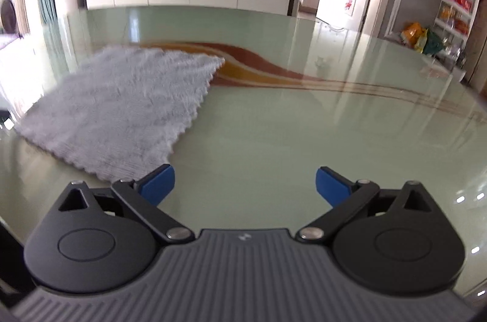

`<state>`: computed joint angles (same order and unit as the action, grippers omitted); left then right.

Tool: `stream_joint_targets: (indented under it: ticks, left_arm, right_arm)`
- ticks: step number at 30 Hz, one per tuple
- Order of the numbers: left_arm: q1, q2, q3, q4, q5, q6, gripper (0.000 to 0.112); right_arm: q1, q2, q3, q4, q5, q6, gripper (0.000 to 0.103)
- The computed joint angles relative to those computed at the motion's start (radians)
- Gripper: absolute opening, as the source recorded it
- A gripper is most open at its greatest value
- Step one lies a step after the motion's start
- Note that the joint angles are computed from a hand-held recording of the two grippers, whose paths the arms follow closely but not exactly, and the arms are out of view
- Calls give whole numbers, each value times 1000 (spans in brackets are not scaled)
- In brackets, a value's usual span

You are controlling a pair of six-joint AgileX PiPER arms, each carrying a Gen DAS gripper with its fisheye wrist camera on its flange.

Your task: Fold towel

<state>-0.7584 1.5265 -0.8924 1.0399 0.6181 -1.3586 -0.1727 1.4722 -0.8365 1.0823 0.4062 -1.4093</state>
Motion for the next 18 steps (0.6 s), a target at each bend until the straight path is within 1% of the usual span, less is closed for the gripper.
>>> stream_joint_targets:
  ticks: [3,4,5,7,10,12,13,16,18]
  left_arm:
    - [-34,-13,-29,-32,-20,42,101]
    - [-35,-13,-36,-53,-45,55,101]
    - [-35,-13,-44,-78,-72,71,99]
    - [-35,-11,-46,-102,-100,86,96]
    - [-60,15,-67,-125,-86,99,93]
    - [-80,24,-83,-145,-51,117,90]
    - [-82,24,-87,-155,-44,124,89]
    - [-96,18,-94,-176,-22,137,87]
    - [-109,13,-102,-194,-2,159,85]
  right_arm:
    - [-18,-33,1,-20,104,11,98]
    - [-19,-45,3,-21,136,13,97]
    - [-19,-52,6,-22,145,15,95]
    - [-19,-67,12,-23,164,19,92]
    - [-29,-86,16,-40,204,23,89]
    - [-47,-101,17,-51,239,27,88]
    - [-62,-106,17,-49,267,13,88]
    - [-87,-112,12,-46,307,-2,87]
    - [-102,-109,0,-48,342,-1,83]
